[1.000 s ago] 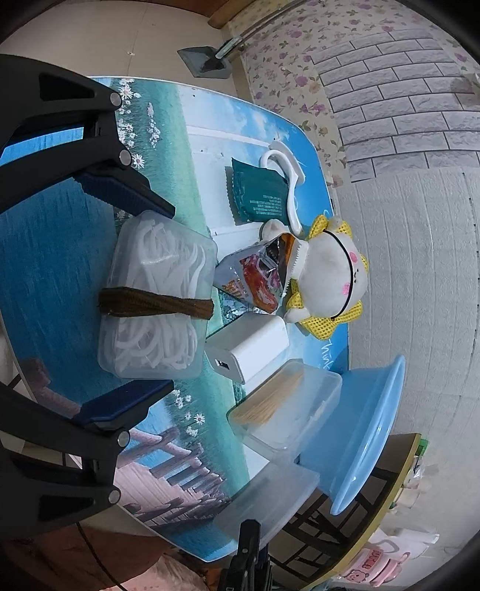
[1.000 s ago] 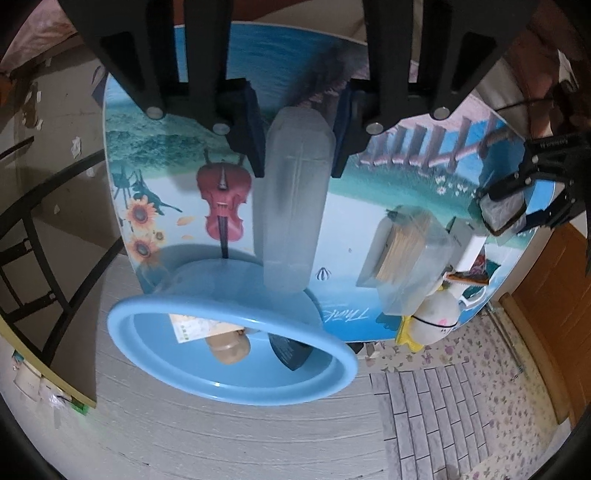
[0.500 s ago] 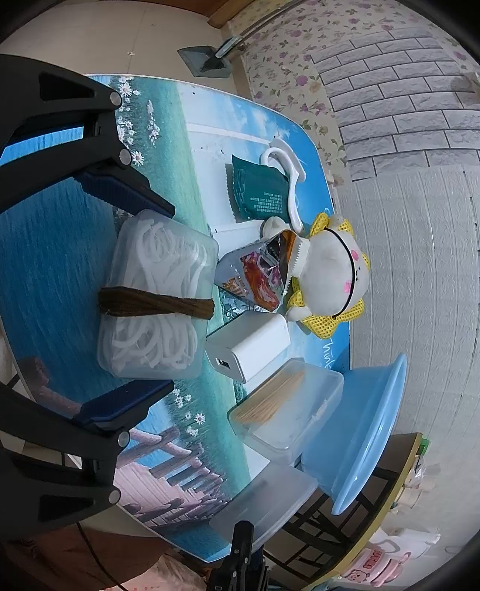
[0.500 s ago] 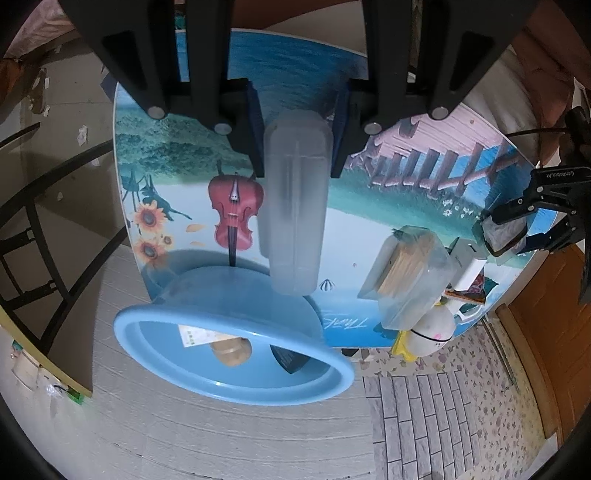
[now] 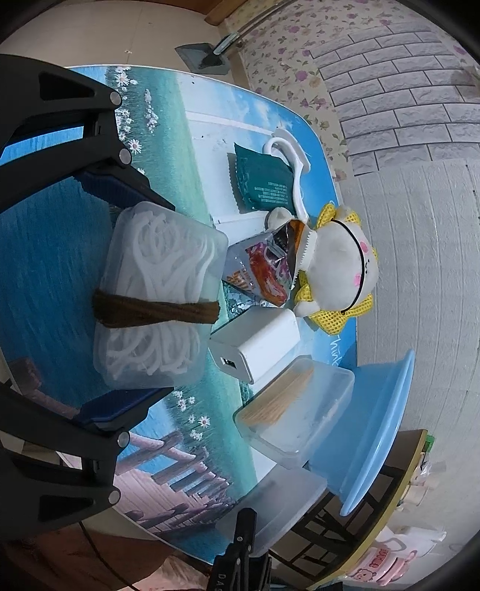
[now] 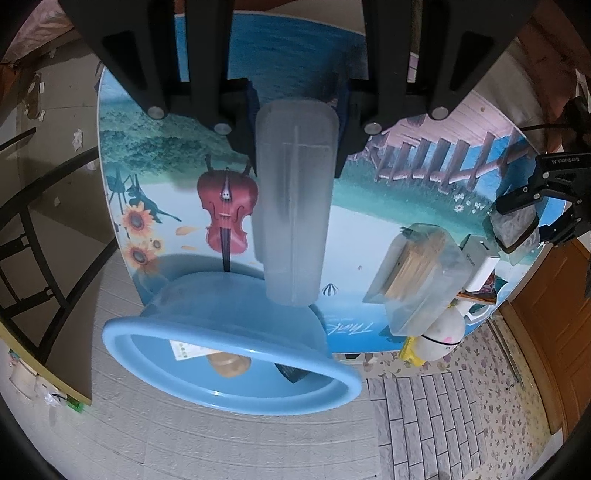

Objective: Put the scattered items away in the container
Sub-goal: 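Lift hair-tie box with left gripper while right gripper carries clear case toward basin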

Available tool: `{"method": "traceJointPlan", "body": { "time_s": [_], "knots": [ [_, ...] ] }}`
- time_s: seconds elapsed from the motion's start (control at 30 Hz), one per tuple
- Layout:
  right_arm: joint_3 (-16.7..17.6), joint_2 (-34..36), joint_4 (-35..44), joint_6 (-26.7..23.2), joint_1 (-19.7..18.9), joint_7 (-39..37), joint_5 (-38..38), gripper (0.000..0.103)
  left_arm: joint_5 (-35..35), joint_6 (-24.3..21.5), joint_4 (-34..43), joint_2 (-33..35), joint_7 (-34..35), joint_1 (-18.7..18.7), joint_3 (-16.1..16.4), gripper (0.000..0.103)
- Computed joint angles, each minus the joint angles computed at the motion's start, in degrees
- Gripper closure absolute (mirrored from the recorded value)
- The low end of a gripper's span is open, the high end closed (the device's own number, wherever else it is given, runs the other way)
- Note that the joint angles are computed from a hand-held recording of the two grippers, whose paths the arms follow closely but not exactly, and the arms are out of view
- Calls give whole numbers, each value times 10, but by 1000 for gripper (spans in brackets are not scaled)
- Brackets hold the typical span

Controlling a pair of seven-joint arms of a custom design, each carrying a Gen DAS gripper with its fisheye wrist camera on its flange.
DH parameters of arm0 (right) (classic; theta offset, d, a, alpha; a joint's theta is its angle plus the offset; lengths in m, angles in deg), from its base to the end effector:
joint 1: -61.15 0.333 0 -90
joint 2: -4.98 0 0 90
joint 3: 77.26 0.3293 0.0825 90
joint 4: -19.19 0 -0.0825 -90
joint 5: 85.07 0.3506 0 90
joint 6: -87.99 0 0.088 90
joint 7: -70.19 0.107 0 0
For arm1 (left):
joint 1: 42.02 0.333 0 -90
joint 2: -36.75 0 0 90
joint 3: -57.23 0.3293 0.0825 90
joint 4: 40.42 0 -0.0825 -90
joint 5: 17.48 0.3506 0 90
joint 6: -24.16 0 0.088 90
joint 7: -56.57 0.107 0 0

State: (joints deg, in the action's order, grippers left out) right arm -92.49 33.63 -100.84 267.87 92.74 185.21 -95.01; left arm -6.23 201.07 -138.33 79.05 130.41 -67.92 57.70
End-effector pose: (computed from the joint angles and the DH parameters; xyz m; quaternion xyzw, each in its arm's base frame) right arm 0.5799 0.2000 0.2868 -0.7081 0.6472 -0.1845 0.2135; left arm 0.6281 -0.3177 0.2702 -0.5407 0.7799 -0.2700 0.1631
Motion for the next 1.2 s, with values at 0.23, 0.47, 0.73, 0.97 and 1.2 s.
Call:
{"method": "traceJointPlan", "body": {
  "time_s": [0.23,0.47,0.73,0.97,1.2],
  "knots": [
    [2,12,9,3,-2,-5,3,72,3,15,-12,-8,3,-7,8,19],
    [13,-10,-19,57,-10,-42,18,72,-7,36,-20,-25,1,-9,8,19],
    [42,-46,-45,111,-26,-99,64,72,-11,38,2,-34,-5,-30,24,19],
    [84,-68,-61,153,-65,-143,104,72,-6,24,55,-24,12,-22,2,19],
    [87,-69,-53,166,-89,-180,166,72,0,-35,189,38,55,-5,-46,19]
  ]
}}
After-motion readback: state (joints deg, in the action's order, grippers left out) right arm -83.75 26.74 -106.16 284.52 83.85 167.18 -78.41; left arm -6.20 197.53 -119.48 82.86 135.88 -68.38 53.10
